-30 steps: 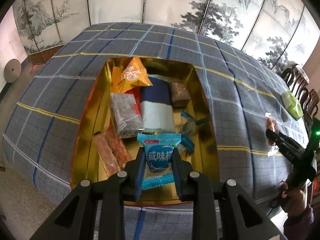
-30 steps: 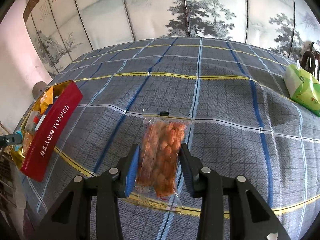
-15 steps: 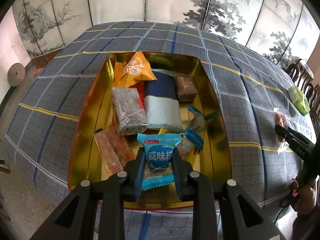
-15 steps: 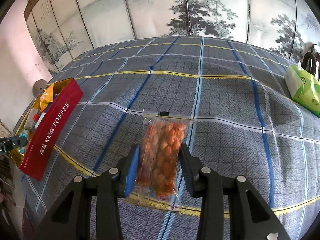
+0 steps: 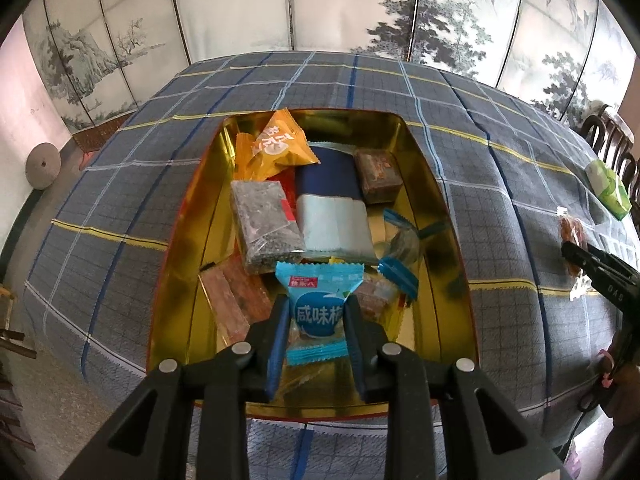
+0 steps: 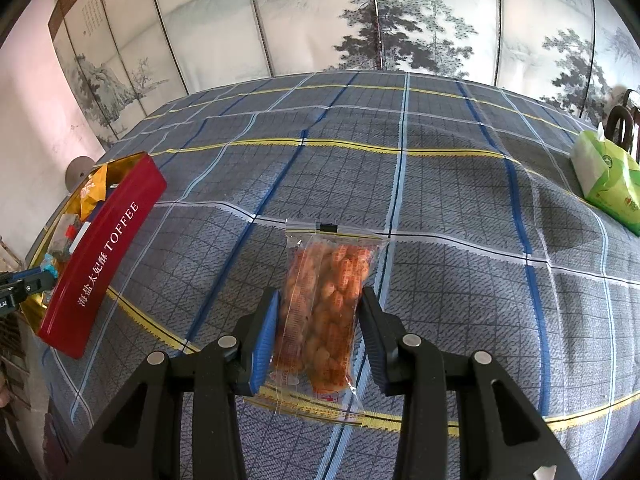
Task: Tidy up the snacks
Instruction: 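Lower the blue pouch into the gold tin and open the left gripper, then carry the clear orange-snack bag into the gold tin with the right gripper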
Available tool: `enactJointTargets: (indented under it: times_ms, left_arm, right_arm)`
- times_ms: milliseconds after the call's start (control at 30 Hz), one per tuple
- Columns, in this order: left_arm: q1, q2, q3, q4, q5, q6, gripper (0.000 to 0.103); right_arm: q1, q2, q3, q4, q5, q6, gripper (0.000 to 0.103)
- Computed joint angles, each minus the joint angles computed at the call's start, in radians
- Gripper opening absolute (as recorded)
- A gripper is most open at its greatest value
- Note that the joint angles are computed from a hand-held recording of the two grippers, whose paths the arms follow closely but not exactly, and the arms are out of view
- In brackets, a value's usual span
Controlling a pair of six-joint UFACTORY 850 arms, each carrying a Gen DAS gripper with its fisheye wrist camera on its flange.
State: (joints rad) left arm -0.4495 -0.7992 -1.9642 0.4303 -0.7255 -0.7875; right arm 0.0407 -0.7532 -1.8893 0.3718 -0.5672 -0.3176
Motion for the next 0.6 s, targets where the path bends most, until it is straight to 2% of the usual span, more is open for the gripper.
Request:
enactJointTargets:
  times_ms: [67, 200, 500, 600]
  left_arm:
    - [0.0, 0.004, 0.003, 0.006, 0.002, -0.007, 0.029]
    - [-0.005, 0.012, 0.009, 0.037, -0.002, -0.036, 0.044]
    - [-0.016, 0.093, 0.11, 0.196, 0.052, -0.242, 0.047]
    - [-0.02, 0.101, 0.121, 0.232, 0.023, -0.294, 0.048]
  right_arm:
    - [0.0, -0.001, -0.003, 0.001, -0.003, 0.0, 0.037]
    - [0.0, -0.001, -0.004, -0.002, -0.003, 0.001, 0.037]
    - [0.0, 0.0, 0.001, 0.003, 0.0, 0.0, 0.037]
    - [0.001, 0.001, 0.004, 0.0, 0.0, 0.009, 0.037]
